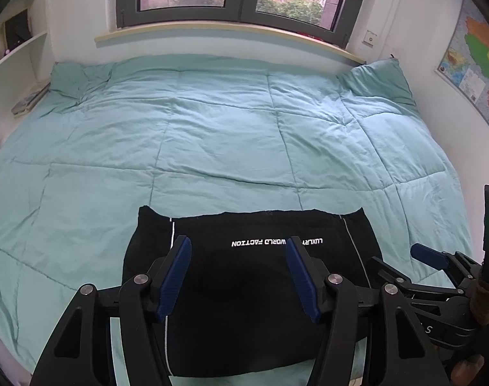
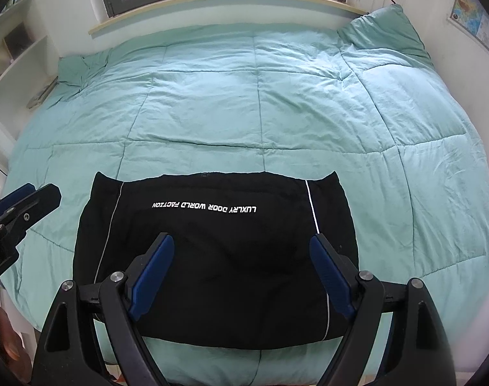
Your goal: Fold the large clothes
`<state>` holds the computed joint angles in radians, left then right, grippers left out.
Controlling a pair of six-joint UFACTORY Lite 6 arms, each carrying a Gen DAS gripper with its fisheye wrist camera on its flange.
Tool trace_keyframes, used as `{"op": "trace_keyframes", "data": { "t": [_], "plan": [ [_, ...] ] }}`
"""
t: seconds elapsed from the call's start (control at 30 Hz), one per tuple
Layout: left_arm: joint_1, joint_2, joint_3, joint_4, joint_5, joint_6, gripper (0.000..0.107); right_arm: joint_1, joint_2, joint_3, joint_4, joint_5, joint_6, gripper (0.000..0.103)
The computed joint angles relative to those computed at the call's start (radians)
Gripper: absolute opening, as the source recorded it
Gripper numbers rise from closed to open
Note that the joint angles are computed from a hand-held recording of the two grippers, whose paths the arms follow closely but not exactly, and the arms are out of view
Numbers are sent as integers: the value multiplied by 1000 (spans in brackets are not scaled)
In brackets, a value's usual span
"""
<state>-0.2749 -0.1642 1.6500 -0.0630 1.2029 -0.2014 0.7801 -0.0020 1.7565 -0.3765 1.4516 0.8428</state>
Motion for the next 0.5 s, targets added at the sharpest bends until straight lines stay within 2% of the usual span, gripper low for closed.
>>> {"op": "trace_keyframes", "data": {
  "t": [0.5],
  "plan": [
    [0, -14, -33, -13, -18, 26, 63, 31, -10, -11, -36, 15, 36, 87]
  ]
}}
